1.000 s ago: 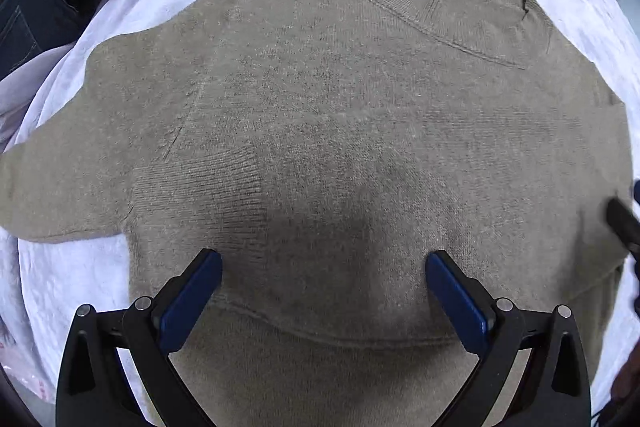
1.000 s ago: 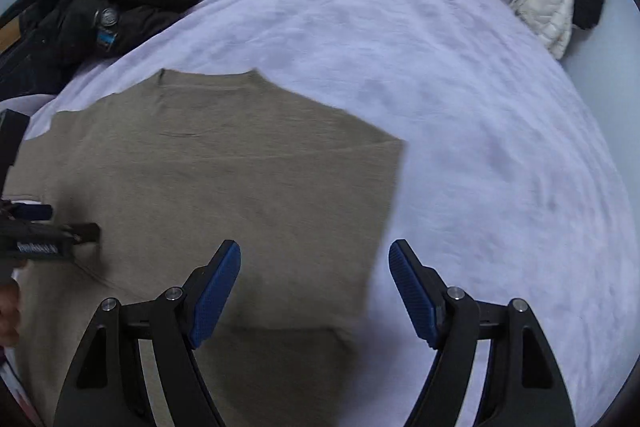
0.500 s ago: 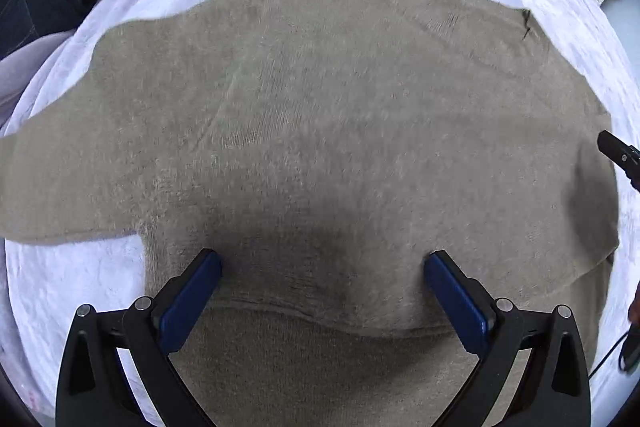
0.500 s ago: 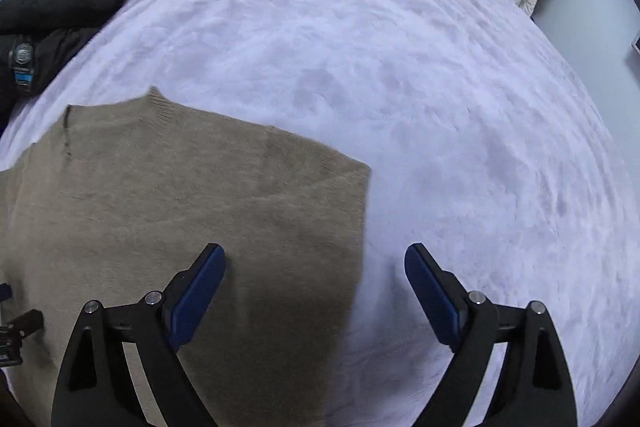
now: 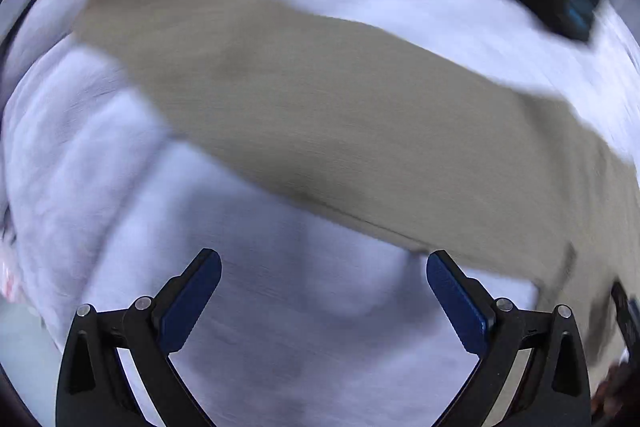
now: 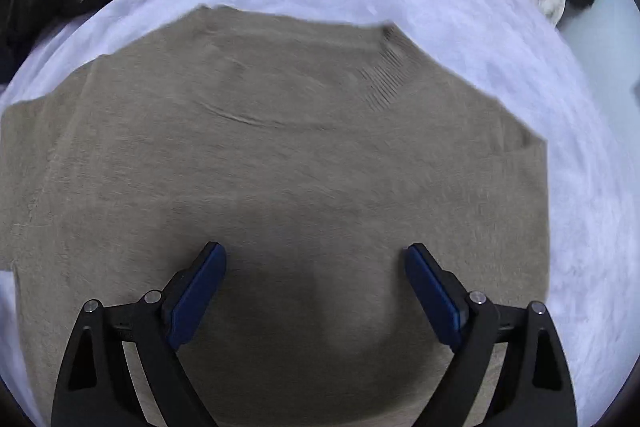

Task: Fold small clothes
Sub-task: 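Move the left tool to the other sleeve cuff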

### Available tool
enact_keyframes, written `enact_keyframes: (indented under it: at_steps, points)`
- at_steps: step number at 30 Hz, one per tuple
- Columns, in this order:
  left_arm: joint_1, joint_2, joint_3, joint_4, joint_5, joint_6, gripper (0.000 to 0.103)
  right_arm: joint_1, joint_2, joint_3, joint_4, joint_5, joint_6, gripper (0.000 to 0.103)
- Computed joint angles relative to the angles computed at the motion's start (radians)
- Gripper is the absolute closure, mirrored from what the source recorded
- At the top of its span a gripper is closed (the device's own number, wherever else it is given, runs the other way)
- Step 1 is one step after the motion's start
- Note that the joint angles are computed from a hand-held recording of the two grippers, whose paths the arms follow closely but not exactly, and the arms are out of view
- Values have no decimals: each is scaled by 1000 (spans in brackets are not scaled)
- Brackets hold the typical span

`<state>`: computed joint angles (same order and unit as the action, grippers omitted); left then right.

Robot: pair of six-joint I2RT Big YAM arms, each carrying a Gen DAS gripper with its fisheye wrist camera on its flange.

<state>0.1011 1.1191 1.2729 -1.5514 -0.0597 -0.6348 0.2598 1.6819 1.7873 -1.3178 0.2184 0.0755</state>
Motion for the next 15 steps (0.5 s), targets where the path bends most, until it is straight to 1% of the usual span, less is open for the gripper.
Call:
enact_keyframes:
  at_steps: [1,2,3,4,5,6,7,9,10,13,14,15]
  points:
    - [82,-22,-22,9,7,21,0,10,-2,7,8,-56,1,10]
    - [183,-38,-41,26,28,57,0,20,0,17,7,-92,5,10]
    - [273,-42,-53,45,63,89,0,36,3,25,4,-98,6,10]
    - [354,-38,-60,70,125,122,0,53,8,30,1,-92,0,10]
    - [427,-24,-60,87,211,146,0,69,19,39,-5,-85,-6,10]
    - [473,-6,-56,93,274,151,0,87,33,55,-18,-76,-10,10]
    - [503,14,-50,98,310,152,0,104,38,60,-25,-67,-13,10]
    - [533,47,-37,111,329,163,0,123,35,55,-32,-55,-24,10]
    - [535,47,-32,119,341,163,0,132,35,59,-40,-47,-28,10]
    - [545,6,-37,146,454,177,0,157,39,72,-50,-24,-31,10]
    - [554,-4,-37,152,483,199,0,162,41,79,-51,-19,-34,10]
    - [551,-1,-28,154,467,218,0,167,39,79,-51,-12,-35,10]
